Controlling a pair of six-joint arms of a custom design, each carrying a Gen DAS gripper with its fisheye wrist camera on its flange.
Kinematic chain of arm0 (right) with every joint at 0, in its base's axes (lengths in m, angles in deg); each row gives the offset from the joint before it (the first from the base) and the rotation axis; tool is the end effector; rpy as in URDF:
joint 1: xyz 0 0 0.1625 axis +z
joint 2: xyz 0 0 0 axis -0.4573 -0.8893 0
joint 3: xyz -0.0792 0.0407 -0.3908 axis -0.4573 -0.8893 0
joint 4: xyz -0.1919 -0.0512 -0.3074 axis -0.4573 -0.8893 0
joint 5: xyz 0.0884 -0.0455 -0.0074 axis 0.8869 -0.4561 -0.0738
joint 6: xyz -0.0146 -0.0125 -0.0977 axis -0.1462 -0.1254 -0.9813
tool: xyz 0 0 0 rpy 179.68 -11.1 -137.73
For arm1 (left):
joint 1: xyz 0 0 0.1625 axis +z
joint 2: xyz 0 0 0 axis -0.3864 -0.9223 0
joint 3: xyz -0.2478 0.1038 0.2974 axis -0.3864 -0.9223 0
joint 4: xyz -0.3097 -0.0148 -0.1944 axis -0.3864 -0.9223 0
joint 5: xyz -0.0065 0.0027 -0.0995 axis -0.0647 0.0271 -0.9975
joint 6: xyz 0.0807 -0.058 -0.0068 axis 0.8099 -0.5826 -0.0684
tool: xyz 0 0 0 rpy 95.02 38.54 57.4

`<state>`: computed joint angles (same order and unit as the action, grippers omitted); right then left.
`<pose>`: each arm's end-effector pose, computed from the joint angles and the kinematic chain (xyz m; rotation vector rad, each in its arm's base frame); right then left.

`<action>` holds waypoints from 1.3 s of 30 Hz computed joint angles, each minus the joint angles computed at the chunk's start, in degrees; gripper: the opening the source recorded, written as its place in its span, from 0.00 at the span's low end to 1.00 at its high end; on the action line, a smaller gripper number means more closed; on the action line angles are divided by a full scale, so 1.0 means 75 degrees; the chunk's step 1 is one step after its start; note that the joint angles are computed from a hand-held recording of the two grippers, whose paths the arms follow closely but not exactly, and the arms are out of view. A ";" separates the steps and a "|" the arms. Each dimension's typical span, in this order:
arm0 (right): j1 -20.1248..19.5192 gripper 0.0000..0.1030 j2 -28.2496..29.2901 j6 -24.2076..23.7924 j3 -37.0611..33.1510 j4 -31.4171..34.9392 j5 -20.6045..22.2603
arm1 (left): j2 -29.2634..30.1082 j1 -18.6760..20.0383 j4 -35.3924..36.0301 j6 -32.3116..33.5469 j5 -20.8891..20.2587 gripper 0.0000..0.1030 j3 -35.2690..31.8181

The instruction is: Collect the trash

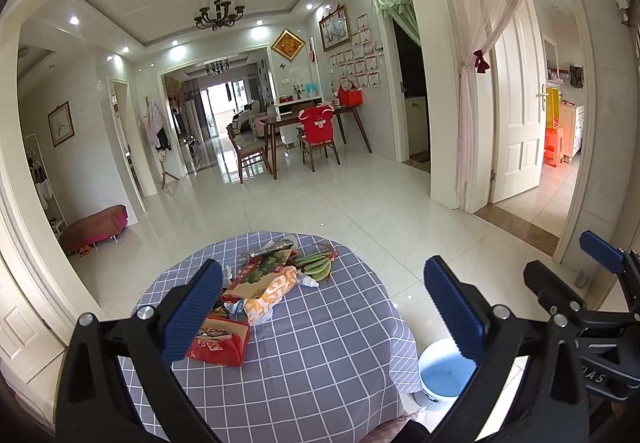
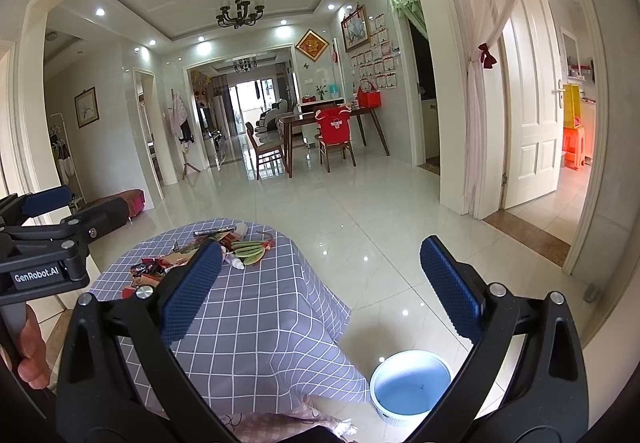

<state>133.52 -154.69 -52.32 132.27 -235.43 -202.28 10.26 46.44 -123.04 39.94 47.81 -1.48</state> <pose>0.1992 -0.3968 0.4130 0.3316 -1.9629 1.5909 -0.5296 -0.4732 0.1769 0.9764 2.0161 -1.1629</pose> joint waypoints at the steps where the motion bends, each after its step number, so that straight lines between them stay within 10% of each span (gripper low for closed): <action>1: 0.0009 0.94 0.0012 0.0009 0.0015 -0.0016 -0.0012 | -0.0005 0.0002 0.0017 -0.0019 0.0001 0.96 0.0010; 39: -0.0445 0.94 0.0929 0.1362 -0.1292 0.2346 0.0203 | 0.0191 0.1192 0.2123 -0.1414 -0.0295 0.96 -0.0828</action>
